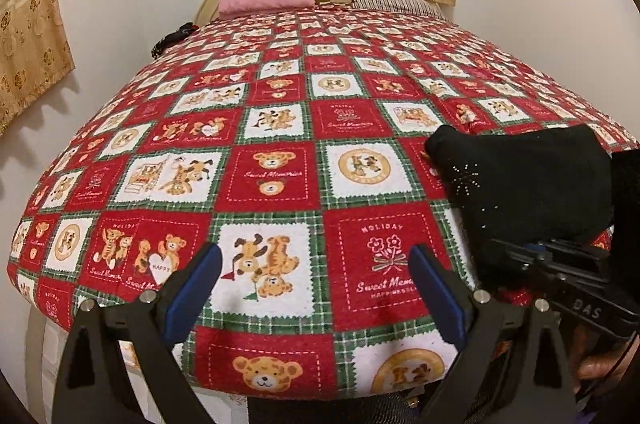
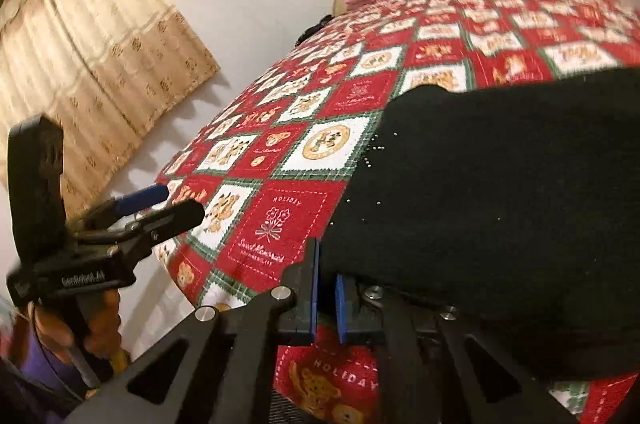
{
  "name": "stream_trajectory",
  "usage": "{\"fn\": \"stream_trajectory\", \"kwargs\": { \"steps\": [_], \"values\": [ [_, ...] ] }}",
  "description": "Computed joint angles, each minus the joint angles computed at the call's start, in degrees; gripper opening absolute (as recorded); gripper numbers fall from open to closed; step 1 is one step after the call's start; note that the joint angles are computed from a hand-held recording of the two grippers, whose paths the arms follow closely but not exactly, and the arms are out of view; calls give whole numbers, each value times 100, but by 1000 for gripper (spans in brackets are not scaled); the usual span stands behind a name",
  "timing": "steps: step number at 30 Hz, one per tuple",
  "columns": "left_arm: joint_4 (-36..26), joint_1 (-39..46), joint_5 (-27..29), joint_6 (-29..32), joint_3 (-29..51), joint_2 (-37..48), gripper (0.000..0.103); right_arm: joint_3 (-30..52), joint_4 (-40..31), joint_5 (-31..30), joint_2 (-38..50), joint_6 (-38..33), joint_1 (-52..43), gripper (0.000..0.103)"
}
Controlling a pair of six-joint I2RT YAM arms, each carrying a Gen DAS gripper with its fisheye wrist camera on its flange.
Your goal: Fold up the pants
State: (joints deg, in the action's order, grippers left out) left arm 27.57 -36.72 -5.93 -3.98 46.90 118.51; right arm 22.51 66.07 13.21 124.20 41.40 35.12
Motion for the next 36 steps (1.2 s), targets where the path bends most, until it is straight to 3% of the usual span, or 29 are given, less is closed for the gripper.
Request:
{"fn": "stream_trajectory", "kwargs": {
  "steps": [7,12,18,22,26,28,32,34,36],
  "values": [
    [-91,-77,51,-41,125,88,97,-102,-691,208,-423,-285,449,6],
    [-186,-230,31,-37,219,146,97,-9,-461,90,-8,-248,490,7],
    [-194,-331,-36,9,262,183,97,26,-1055,663,-284,-580,996,10],
    [-231,-421,-91,72,367,233,97,-316,-917,234,-498,-555,954,10],
    [-165,-594,-228,200,489,251,97,-1194,-21,-196,-916,-496,976,10],
    [-223,-659,-167,190,639,286,97,-1503,-375,49,-1651,-618,1147,10],
    [-228,-886,-47,101,988,428,97,-1918,-1758,1390,-3341,-526,1172,11],
    [-332,-1037,25,60,1220,561,97,-1878,-2468,1784,-3559,-299,786,11],
    [-412,-1251,-68,116,1455,776,97,-1919,-2500,1600,-3251,-207,304,11]
  ]
}}
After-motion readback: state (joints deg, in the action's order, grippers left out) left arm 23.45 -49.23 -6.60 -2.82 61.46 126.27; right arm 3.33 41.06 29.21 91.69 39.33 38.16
